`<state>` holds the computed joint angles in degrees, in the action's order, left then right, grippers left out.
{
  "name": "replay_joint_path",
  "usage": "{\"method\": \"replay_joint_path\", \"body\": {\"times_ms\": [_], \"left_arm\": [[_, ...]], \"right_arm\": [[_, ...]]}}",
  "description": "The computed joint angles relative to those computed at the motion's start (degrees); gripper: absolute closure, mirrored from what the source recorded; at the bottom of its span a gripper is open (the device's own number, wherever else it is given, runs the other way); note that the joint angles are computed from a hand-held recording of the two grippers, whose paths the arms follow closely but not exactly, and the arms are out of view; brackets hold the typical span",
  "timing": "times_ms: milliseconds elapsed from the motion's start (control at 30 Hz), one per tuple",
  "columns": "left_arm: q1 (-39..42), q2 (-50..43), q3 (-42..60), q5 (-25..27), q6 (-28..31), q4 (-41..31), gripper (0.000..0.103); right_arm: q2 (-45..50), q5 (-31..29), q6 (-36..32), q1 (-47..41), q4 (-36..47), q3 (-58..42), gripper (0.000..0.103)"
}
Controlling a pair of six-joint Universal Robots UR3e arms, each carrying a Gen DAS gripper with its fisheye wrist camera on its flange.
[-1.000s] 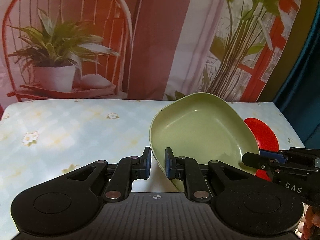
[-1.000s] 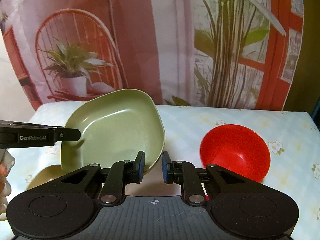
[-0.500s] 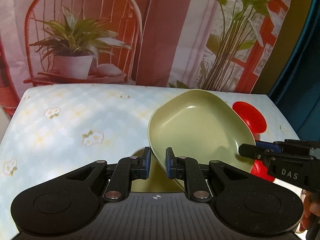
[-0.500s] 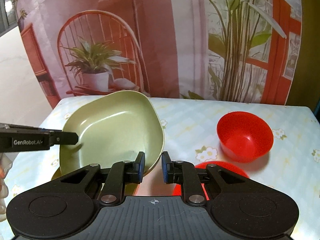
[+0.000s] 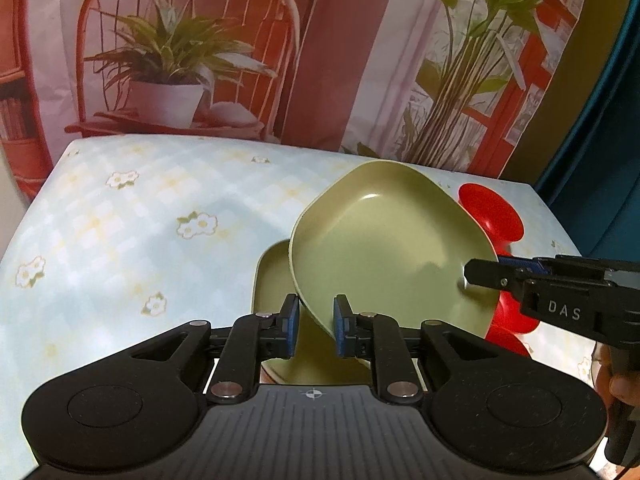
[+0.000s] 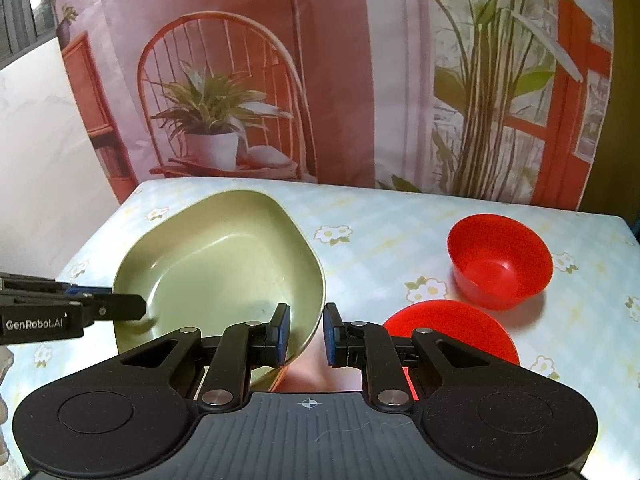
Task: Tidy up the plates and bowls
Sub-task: 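Carry the second olive-green plate with the left tool over the plate stack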
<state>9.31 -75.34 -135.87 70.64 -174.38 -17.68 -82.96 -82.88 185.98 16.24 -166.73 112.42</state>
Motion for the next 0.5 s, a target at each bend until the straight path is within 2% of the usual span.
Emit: {"method": "replay_joint_path", "body": {"times_ms": [300, 500], "left_arm": [[1.9, 2.9, -3.9, -1.1, -1.1, -1.3, 0.082], [2.1, 2.1, -5.8, -1.1, -2.6, 0.8, 0.08]], "right_arm": [[2.6, 1.8, -2.4, -0.1, 0.9, -2.4, 0.087], [5.8, 2.0, -3.7, 0.2, 1.7, -5.3, 0.087]]}}
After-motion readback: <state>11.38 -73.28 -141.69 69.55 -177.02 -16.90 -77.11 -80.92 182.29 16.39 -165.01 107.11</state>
